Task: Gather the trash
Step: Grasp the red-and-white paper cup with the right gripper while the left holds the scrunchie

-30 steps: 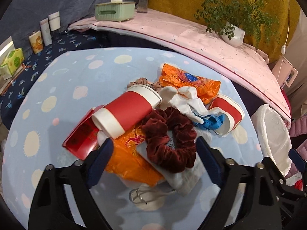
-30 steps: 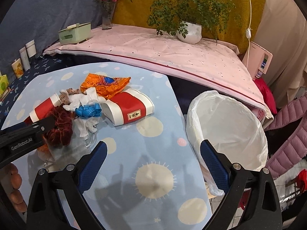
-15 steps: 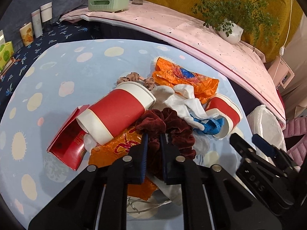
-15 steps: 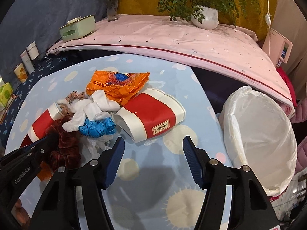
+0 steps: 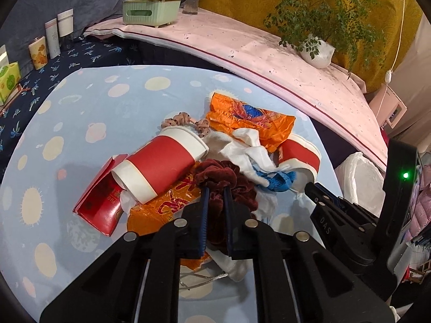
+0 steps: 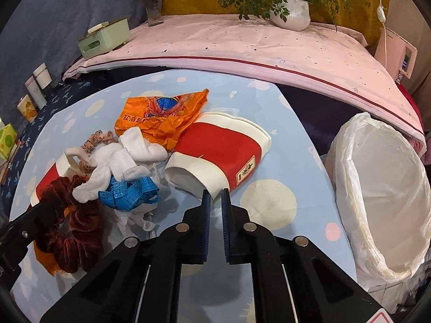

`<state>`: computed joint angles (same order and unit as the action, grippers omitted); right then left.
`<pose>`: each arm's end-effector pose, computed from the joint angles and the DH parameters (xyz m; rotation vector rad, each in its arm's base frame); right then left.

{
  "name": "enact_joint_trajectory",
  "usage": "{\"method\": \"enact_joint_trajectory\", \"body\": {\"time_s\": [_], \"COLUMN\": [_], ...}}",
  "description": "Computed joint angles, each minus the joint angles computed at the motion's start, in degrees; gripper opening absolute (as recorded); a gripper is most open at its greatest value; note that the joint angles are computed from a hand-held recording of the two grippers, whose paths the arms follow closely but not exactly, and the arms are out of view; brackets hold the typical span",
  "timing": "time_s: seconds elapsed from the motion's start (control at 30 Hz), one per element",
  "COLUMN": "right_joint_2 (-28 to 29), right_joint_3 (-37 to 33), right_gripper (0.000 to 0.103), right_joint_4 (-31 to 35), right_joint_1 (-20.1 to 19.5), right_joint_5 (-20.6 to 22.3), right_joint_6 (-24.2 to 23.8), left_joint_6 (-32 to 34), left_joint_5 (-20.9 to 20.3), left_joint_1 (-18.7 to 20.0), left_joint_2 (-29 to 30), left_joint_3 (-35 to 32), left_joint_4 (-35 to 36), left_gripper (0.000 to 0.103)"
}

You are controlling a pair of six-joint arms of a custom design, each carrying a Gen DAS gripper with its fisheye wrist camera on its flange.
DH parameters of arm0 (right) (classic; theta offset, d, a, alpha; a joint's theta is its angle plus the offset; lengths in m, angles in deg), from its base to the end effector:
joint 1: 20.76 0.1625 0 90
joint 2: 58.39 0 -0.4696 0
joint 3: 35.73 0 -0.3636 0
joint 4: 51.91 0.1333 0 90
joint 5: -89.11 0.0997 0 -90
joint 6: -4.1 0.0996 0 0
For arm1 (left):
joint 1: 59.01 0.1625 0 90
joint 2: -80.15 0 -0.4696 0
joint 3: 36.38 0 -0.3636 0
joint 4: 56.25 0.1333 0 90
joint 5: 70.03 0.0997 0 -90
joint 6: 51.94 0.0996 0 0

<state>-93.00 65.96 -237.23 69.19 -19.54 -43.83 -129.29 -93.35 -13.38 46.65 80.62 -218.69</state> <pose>0.1009 -0.6607 0.0584 0.9632 -2.4358 0.4268 -0.2051 -0.5311 0.0026 -0.4829 2.1178 -1.1434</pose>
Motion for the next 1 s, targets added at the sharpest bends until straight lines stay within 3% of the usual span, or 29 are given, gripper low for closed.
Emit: {"method": "enact_joint_trajectory", "body": {"time_s": [0.4, 0.7, 1.0], "right_joint_2": [-6.48, -11.06, -13.76], "right_joint_3": [1.47, 2.81, 0.45], "right_gripper": [0.003, 0.003, 0.003], "right_joint_4": [1.16, -0.78, -0.38], "right_joint_1": [-1.58, -3.40, -6.87], "right_joint_5": [4.94, 7.51, 7.36], "right_joint_6": [1.21, 0.74, 2.33], "left_joint_6": [3.23, 16.04, 30.92], "left_joint_5": [2.26, 1.77, -1.69], "left_joint_1": [-3.73, -4.97, -4.57], "left_joint_2": [1.17, 5.90, 12.50], "left_joint_3": [-3.90, -11.06, -22.11], "left_joint_4": [1.18, -6.19, -12.00], "left_gripper": [0.009, 0.009, 0.009]}}
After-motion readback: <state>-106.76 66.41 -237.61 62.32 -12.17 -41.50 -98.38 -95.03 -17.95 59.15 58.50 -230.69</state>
